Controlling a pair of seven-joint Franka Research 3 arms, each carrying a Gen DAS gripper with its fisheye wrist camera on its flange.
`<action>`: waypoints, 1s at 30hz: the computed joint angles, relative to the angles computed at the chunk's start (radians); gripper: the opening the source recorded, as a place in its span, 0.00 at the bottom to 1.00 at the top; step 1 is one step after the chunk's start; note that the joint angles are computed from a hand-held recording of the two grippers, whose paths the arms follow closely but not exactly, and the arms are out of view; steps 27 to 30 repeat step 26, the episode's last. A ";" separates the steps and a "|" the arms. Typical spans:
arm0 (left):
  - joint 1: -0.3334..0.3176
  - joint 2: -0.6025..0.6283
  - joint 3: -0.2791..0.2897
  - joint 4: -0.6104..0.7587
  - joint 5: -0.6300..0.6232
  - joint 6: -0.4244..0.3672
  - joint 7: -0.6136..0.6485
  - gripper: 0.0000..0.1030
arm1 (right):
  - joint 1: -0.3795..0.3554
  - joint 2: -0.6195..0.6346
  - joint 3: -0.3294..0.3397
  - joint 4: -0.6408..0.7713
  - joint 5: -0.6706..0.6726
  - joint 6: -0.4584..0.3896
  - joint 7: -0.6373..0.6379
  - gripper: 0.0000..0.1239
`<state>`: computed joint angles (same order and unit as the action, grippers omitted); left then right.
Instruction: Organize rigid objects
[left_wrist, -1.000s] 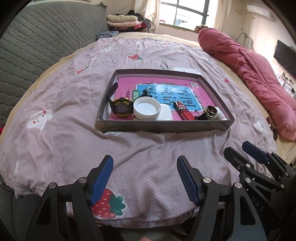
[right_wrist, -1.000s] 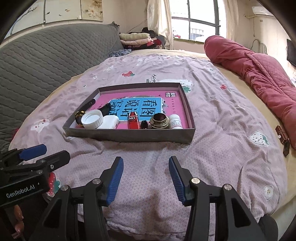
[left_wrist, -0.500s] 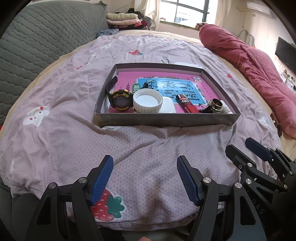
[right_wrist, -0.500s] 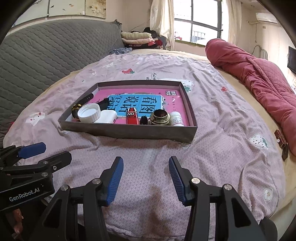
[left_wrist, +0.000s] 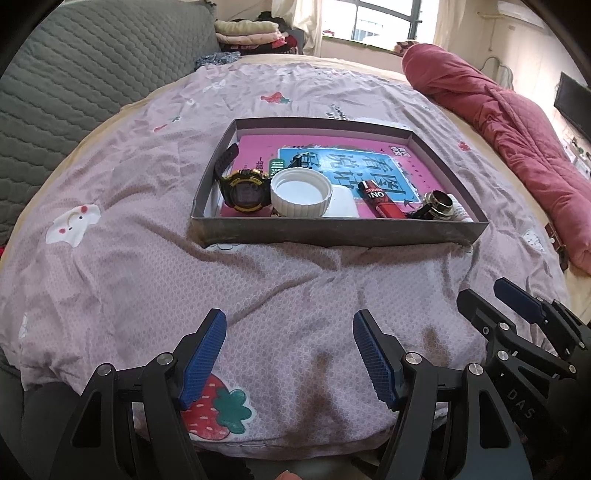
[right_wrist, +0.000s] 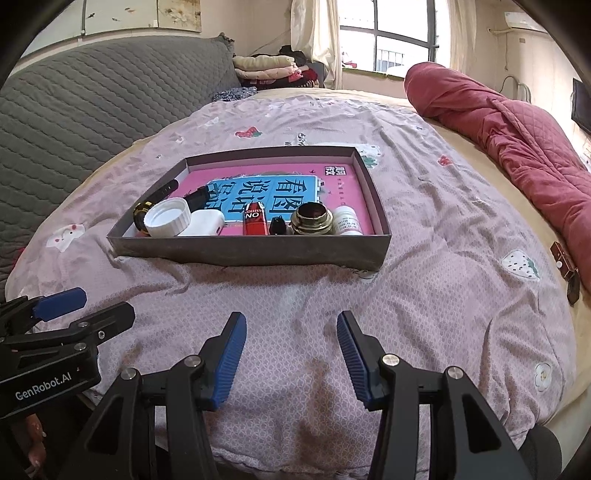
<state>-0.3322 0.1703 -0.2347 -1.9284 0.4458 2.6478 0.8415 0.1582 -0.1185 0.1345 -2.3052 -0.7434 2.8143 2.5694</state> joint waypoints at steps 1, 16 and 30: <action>0.000 0.002 0.000 0.001 -0.003 0.000 0.001 0.71 | 0.001 0.000 -0.002 -0.001 0.007 0.001 -0.004 0.41; -0.003 0.015 0.005 0.017 0.010 -0.032 -0.013 0.71 | 0.003 0.006 -0.007 0.001 0.021 -0.016 -0.003 0.41; 0.003 0.025 0.016 0.027 0.026 -0.019 -0.023 0.71 | -0.006 0.007 -0.016 -0.004 0.023 0.005 0.001 0.41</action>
